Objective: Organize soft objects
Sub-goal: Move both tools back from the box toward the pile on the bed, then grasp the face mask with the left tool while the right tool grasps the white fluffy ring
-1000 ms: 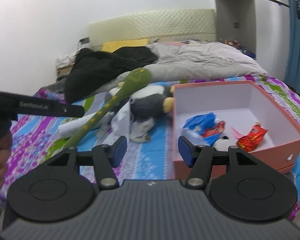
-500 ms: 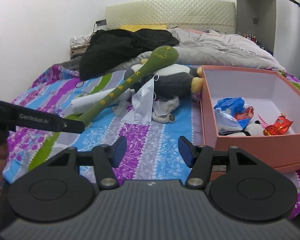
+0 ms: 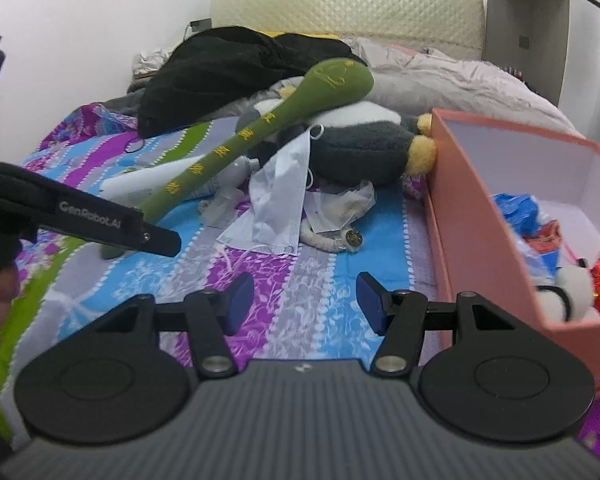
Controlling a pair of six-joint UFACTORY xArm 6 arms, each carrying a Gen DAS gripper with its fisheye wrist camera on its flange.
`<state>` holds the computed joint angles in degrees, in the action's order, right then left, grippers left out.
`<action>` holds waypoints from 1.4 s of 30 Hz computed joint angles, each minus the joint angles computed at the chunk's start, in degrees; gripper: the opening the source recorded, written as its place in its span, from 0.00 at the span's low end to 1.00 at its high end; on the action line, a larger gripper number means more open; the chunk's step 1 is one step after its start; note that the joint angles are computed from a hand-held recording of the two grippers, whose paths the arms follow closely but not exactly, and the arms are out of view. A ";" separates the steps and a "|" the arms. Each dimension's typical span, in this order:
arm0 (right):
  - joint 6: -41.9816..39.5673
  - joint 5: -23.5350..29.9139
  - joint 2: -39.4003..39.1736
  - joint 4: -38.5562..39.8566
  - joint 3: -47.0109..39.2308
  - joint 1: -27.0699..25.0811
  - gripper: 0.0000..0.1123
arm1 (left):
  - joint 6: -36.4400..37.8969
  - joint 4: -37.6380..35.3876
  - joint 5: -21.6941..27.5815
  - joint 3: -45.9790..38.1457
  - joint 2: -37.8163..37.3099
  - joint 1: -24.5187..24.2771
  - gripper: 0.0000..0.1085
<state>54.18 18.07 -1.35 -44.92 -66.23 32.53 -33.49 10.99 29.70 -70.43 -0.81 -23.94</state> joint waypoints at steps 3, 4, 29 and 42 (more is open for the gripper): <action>3.91 -0.37 3.91 -4.21 -3.05 -0.80 0.53 | 1.75 -2.76 -0.86 -2.46 3.54 0.96 0.45; 5.19 -0.37 5.33 -5.59 -4.19 -1.08 0.53 | 2.10 -3.25 -1.08 -3.20 4.48 1.15 0.45; -6.69 -2.23 24.15 6.51 -20.94 -5.86 0.43 | 6.80 -11.75 2.63 -28.72 27.53 1.84 0.49; -10.48 4.18 20.79 9.58 -19.21 -4.39 0.25 | 5.99 -5.94 9.93 -33.63 29.13 1.13 0.06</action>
